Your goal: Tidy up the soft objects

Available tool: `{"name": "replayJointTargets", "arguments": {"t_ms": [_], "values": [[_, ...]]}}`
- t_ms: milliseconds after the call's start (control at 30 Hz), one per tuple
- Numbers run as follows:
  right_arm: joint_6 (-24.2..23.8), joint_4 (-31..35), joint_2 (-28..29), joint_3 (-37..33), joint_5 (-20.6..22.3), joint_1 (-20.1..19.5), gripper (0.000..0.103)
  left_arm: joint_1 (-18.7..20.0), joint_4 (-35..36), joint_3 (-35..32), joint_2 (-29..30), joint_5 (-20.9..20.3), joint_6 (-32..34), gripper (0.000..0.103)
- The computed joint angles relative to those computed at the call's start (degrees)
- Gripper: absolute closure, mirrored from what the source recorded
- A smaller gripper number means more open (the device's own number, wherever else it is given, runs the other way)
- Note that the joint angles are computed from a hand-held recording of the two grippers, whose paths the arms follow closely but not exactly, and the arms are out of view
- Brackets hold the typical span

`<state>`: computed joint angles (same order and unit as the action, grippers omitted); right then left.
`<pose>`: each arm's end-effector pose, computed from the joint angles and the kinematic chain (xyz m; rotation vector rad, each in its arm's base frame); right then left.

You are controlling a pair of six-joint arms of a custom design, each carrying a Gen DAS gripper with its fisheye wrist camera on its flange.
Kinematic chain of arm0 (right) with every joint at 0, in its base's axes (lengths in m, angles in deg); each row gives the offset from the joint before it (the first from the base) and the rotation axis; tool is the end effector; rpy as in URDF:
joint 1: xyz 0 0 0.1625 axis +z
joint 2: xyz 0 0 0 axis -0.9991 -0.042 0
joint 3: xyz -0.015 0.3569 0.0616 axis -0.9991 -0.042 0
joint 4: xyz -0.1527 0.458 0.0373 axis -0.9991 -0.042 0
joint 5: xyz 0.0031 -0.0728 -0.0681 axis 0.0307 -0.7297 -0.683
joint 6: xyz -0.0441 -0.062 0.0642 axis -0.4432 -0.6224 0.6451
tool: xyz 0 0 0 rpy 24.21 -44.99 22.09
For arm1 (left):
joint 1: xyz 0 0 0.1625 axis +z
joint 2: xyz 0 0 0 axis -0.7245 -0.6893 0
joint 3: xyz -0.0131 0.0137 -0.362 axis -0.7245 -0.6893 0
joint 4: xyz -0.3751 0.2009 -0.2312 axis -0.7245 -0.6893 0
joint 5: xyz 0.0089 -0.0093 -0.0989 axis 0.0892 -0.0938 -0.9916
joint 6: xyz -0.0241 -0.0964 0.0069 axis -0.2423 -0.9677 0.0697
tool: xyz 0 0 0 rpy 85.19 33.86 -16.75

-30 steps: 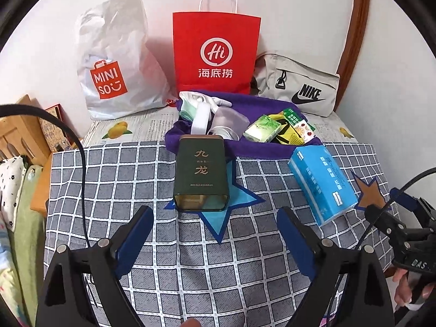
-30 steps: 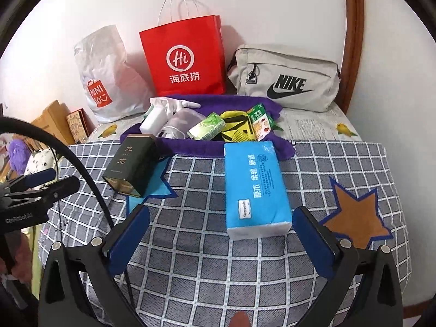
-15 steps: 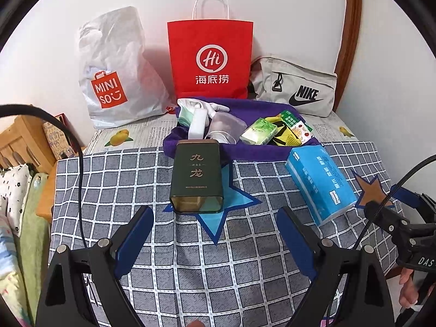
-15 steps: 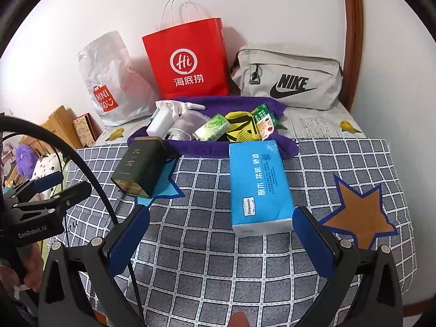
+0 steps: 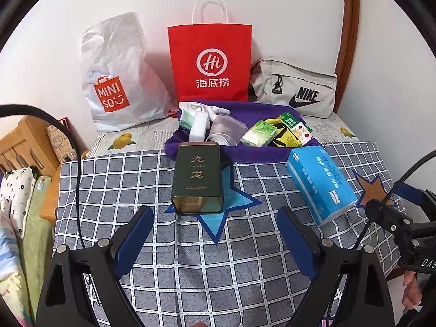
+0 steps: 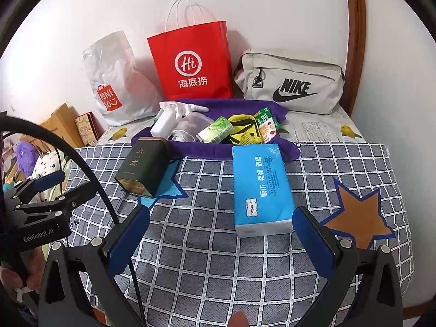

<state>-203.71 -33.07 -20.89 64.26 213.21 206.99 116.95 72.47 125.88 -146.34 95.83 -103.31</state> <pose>0.3429 -0.5147 -0.0385 -0.1452 -2.1647 1.0785 -0.0333 -0.6284 0.2716 1.0471 2.3242 -0.5980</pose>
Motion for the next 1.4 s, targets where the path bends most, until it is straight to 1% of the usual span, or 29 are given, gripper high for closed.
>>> {"name": "replayJointTargets", "arguments": {"t_ms": [233,600,833,1133,1400], "values": [[0.22,0.19,0.07,-0.08,0.38,-0.07,0.000,0.07,0.63,-0.02,-0.03,0.82,0.11,0.011],[0.47,0.96,0.52,-0.53,0.34,-0.20,0.000,0.01,1.32,-0.38,0.46,0.95,0.18,0.011],[0.47,1.05,0.62,-0.61,0.40,-0.21,0.000,-0.14,0.78,0.49,0.01,0.57,0.67,0.011],[0.03,0.61,0.40,-0.38,0.48,-0.07,0.000,0.15,1.70,-0.31,0.40,1.29,-0.39,0.011],[0.32,1.32,0.77,-0.80,0.80,0.12,0.000,0.06,1.87,-0.43,0.49,1.04,-0.37,0.011]]}}
